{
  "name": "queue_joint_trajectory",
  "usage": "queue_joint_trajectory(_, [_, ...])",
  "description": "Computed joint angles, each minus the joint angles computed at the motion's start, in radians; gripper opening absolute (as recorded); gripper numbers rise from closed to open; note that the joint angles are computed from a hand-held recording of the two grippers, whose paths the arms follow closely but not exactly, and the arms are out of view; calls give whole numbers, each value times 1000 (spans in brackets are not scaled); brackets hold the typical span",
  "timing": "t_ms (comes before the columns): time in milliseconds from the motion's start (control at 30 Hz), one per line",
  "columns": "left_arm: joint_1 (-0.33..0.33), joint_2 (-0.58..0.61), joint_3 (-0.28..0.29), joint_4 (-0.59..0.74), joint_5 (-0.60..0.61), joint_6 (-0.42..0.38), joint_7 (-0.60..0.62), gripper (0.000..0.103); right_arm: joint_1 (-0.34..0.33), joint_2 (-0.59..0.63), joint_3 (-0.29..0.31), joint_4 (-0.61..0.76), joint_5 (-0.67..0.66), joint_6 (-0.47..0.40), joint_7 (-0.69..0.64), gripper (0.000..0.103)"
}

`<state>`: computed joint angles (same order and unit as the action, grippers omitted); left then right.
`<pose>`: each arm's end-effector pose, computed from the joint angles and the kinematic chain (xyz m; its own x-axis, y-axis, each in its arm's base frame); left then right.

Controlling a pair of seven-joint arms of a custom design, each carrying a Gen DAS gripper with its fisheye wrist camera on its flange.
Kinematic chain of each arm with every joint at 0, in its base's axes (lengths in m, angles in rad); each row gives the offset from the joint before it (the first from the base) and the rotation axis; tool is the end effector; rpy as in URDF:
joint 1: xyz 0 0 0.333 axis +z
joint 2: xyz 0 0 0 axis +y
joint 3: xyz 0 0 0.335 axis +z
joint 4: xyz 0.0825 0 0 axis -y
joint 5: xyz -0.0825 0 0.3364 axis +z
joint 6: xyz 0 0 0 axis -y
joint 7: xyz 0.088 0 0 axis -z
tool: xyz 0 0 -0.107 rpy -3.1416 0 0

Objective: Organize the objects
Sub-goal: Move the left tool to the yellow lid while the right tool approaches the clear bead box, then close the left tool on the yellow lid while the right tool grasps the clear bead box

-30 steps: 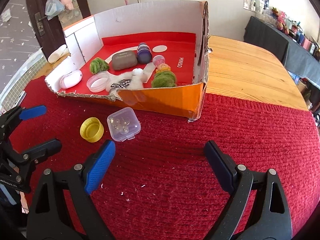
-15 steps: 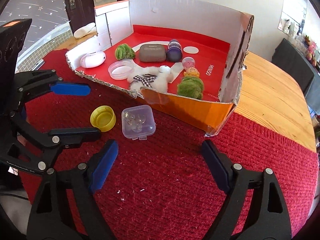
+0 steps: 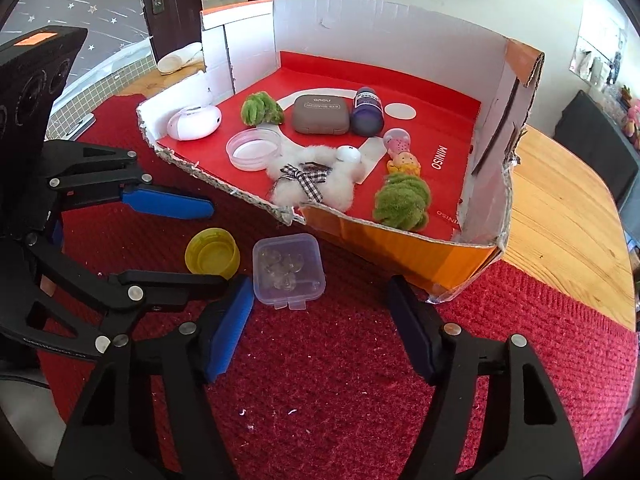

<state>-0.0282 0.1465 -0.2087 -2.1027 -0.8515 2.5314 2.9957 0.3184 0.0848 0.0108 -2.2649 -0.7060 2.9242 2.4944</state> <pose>0.5432 -0.1187 0.4258 -0.8526 -0.5207 0.0441 -0.4369 0.6640 -0.6069 0.4878 0.2096 0.4295 0.0618 -0.9978 -0.0235 -0.8025 -0.0357 -0.5956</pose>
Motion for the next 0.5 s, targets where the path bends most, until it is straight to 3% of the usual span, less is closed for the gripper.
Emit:
queue_joint_trajectory(67, [3, 1, -1, 2, -7, -11, 8, 44, 2, 4, -3, 3, -16, 10, 10, 59])
queue_joint_trajectory(133, [8, 2, 1, 8, -14, -36, 14, 31, 7, 10, -5, 9, -32, 15, 25, 54])
queue_joint_trajectory(267, [16, 3, 6, 18, -19, -73, 10, 31, 13, 18, -6, 11, -23, 48, 15, 34])
queue_joint_trajectory(400, [26, -18, 15, 6, -43, -96, 33, 31, 23, 13, -6, 0, 1, 70, 2, 34])
queue_joint_trajectory(500, [34, -40, 26, -2, -79, -118, 63, 31, 44, -6, -17, -4, -77, 64, 92, 34])
